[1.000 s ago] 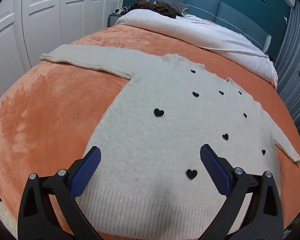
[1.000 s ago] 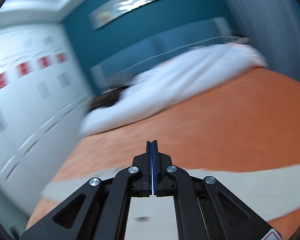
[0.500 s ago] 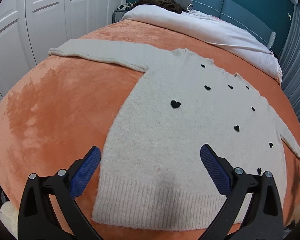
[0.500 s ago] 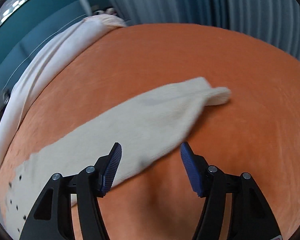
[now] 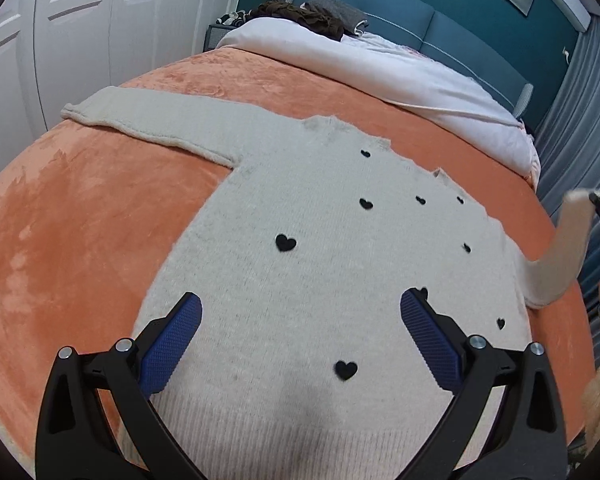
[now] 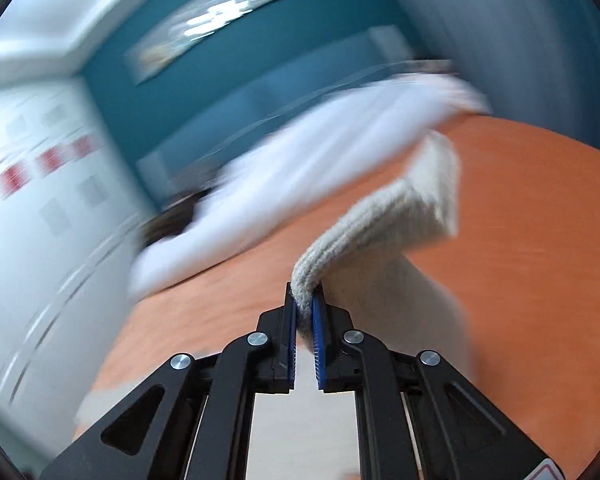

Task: Fold small clothes
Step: 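Fold the sleeve across the sweater body with the right gripper while the left gripper grasps the other cuff, then release the sleeve on the body with the right gripper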

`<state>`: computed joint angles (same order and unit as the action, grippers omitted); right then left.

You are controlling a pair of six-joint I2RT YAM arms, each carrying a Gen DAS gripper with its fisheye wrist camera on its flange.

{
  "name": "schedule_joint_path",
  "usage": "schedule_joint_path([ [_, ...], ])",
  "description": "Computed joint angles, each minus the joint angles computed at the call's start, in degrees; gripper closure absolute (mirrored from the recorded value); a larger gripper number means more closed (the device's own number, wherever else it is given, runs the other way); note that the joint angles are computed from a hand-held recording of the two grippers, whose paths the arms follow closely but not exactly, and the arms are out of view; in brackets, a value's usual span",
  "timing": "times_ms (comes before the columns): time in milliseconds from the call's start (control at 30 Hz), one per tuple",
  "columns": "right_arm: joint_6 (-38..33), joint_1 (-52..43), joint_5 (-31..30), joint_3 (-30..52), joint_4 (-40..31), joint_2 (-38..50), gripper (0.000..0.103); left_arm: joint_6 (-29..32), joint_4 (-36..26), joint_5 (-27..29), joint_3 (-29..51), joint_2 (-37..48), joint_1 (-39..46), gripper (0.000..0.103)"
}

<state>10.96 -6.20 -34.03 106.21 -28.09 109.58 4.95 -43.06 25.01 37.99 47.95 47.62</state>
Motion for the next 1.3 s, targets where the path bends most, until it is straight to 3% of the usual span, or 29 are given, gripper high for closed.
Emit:
schedule_joint_path([
  [100, -1.01, 14.54, -1.88, -2.86, 0.43, 0.30, 0.087, -3.04, 2.71, 2.91, 3.24, 4.57, 0.12, 0.005],
  [233, 0.32, 24.92, 4.70, -8.50, 2.30, 5.33, 0.082, -7.37, 7.12, 4.11, 7.51, 11.85, -2.30, 0.005],
  [333, 4.39, 23.83, 6.93, -18.52, 4.57, 2.72, 0.074, -10.45, 10.15, 6.49, 11.50, 21.68, -4.79, 0.005],
  [433, 8.12, 19.10, 6.04, -34.75, 9.94, -7.53, 0.063, -14.01, 14.61, 5.31, 15.18, 31.85, -8.49, 0.005],
  [500, 9.39, 14.12, 6.44, -37.01, 11.54, -9.00, 0.049, -18.15, 16.95, 4.40, 18.80, 39.63, -11.24, 0.005],
  [600, 13.85, 8.58, 4.87, -38.68, 13.09, -9.09, 0.044, -26.00, 19.51, 4.63, 23.56, 49.29, -13.92, 0.005],
  [700, 15.79, 6.50, 4.97, -32.94, 11.60, -2.79, 0.044, -31.13, 21.27, 3.06, 26.83, 54.73, -16.04, 0.017],
  [733, 15.94, 6.10, 4.96, -32.43, 11.78, -1.54, 0.045, -31.48, 20.49, 1.64, 28.51, 56.19, -17.05, 0.033],
  [767, 15.90, 5.63, 4.92, -32.47, 12.32, -0.78, 0.046, -31.22, 19.66, 1.04, 30.19, 57.48, -17.73, 0.059],
  [833, 16.66, 6.82, 7.00, -30.40, 12.66, 0.62, 0.072, -28.72, 18.55, 4.09, 33.39, 59.71, -18.21, 0.095],
  [867, 16.26, 7.53, 7.72, -28.92, 12.24, 1.09, 0.099, -28.67, 18.99, 4.76, 33.93, 59.34, -18.28, 0.096],
  [900, 15.85, 8.32, 8.73, -27.57, 12.27, 0.65, 0.101, -28.84, 20.07, 4.49, 34.03, 57.96, -18.29, 0.096],
  [1067, 17.05, 8.01, 8.01, -34.80, 26.63, -11.56, 0.101, -29.62, 28.68, 8.96, 30.34, 47.06, -15.60, 0.097],
  [1100, 16.40, 7.79, 8.81, -35.00, 26.12, -11.48, 0.101, -28.89, 29.64, 7.87, 29.31, 46.38, -15.47, 0.096],
  [1167, 16.19, 6.91, 9.61, -32.01, 18.71, -7.00, 0.100, -25.83, 28.74, 5.41, 28.42, 48.73, -15.65, 0.096],
  [1200, 17.93, 5.88, 7.07, -32.66, 17.39, -6.19, 0.099, -24.68, 27.54, 4.09, 28.25, 51.35, -15.78, 0.096],
  [1233, 19.95, 4.57, 3.11, -34.95, 18.32, -6.73, 0.094, -24.33, 27.51, 3.05, 27.84, 53.37, -15.90, 0.096],
  [1300, 19.78, 5.24, 2.25, -40.04, 19.86, -10.68, 0.087, -24.04, 28.82, 1.74, 25.44, 55.83, -15.25, 0.096],
])
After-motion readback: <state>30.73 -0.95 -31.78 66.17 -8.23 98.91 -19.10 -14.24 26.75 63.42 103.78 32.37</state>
